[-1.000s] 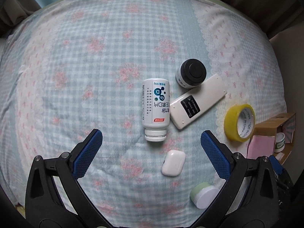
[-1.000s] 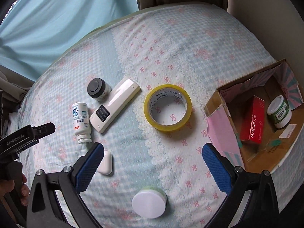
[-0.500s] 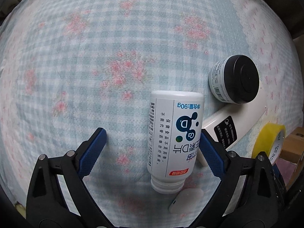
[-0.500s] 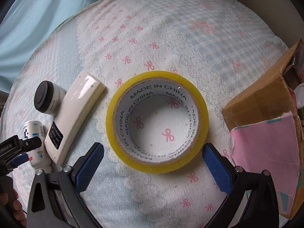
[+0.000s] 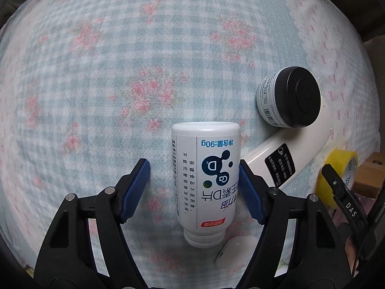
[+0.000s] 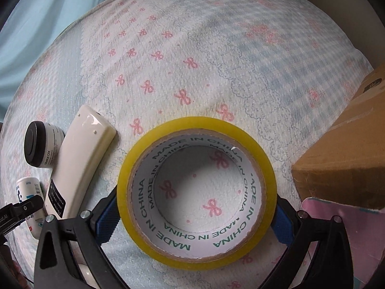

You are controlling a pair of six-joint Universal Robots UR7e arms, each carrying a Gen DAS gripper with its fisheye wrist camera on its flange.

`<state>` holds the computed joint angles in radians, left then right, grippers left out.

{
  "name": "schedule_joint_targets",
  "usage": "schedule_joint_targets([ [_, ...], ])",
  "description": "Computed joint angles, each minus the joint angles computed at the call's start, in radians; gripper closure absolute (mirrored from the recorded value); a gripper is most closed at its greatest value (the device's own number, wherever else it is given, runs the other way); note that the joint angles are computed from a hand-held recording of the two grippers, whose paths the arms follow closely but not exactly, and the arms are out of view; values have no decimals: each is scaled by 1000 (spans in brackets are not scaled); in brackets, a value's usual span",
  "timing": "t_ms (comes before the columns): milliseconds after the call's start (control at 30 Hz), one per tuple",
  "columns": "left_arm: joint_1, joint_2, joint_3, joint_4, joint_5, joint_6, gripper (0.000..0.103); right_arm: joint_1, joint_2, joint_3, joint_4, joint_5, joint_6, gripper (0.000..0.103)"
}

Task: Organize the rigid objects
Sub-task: 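Grasp the white vitamin bottle with the left tool while the right tool grasps the yellow tape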

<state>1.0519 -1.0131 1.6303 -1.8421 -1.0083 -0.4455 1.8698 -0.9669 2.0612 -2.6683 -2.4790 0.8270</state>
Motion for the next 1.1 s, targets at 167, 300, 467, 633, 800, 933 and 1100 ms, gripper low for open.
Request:
schedule_joint_targets([
  [167,6,-14,20,-17,-5,8,33,4,20,-23,43,-17,44,6],
  [300,4,-18,28,3,-12,27,40,5,20,-27,63,-24,55,6],
  [467,-12,-42,77,19,-7,54,56,4,21,-31,67,-19,54,6],
  [633,-26,-54,106,-9,-1,84,56,19,1,-9,47,-18,46,7],
  [800,-44,-143,167,-21,2,70,56,59,-10,2,32,-21,24,7],
  [933,-67,-209,206,-34,-2,50,56,100,-23,15,9,-21,12,7],
  [1100,-123,-286,218,-5,-17,25,56,169,-69,31,53,-34,36,7],
])
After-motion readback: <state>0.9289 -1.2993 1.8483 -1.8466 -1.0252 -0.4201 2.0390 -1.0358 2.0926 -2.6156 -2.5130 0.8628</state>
